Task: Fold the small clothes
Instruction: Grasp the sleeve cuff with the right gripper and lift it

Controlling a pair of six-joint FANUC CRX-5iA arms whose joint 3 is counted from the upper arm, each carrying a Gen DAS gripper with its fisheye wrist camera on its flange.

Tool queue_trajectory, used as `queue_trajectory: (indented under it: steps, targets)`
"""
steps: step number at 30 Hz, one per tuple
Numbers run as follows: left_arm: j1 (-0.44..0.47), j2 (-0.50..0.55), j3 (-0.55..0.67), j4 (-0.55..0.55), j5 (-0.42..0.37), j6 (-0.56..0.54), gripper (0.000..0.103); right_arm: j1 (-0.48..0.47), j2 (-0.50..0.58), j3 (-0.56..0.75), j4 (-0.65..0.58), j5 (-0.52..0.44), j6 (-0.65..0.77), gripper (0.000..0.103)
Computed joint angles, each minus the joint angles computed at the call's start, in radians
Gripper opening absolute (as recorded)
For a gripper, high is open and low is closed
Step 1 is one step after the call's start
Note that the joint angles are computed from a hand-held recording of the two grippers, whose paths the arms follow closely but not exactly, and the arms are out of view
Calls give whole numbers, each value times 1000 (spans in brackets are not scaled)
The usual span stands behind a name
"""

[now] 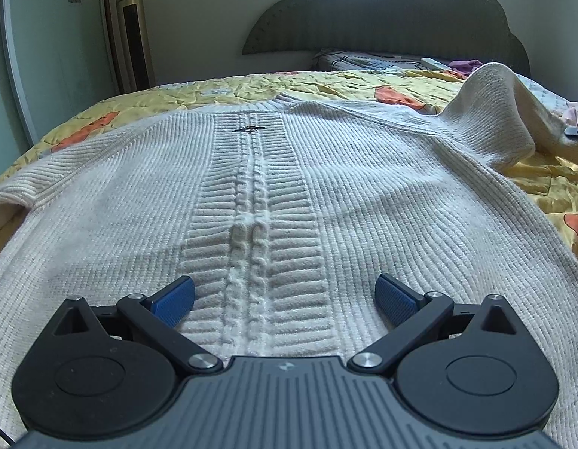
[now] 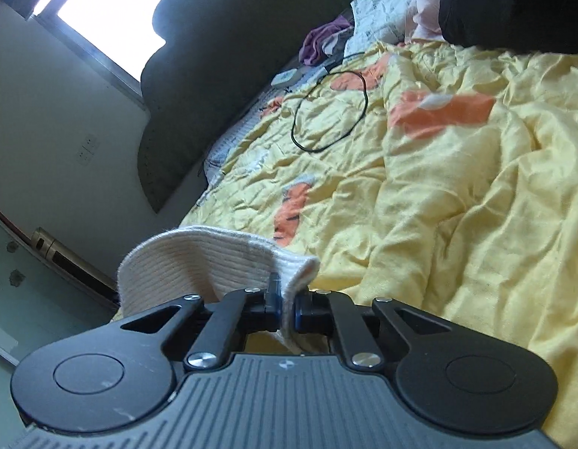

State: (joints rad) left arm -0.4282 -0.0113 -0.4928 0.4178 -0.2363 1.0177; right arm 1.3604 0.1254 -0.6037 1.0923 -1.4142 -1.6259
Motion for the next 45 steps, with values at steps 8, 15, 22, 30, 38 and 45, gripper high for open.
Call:
queue_trajectory:
  steps: [8,15,22,30,38,45]
  targets:
    - [0,1,1,-1,-1,1,103,156,-65,110,-12,-326,200,11]
    - [0,1,2,-3,-1,3,103,136,-34,290,-292,-617,564,13]
    - [-1,5,4,1,-1,1,103,169,25,243,-340,-461,399,82]
    - [-1,6,5,-1,-1,2,103,128,-92,26,-49,19,281,92]
    - [-4,7,-6,42,7,-34,103,0,110,321,-548,-463,389,88]
    - [-5,8,-8,48,9,-42,103,174,26,104,-265,-220,-81,102]
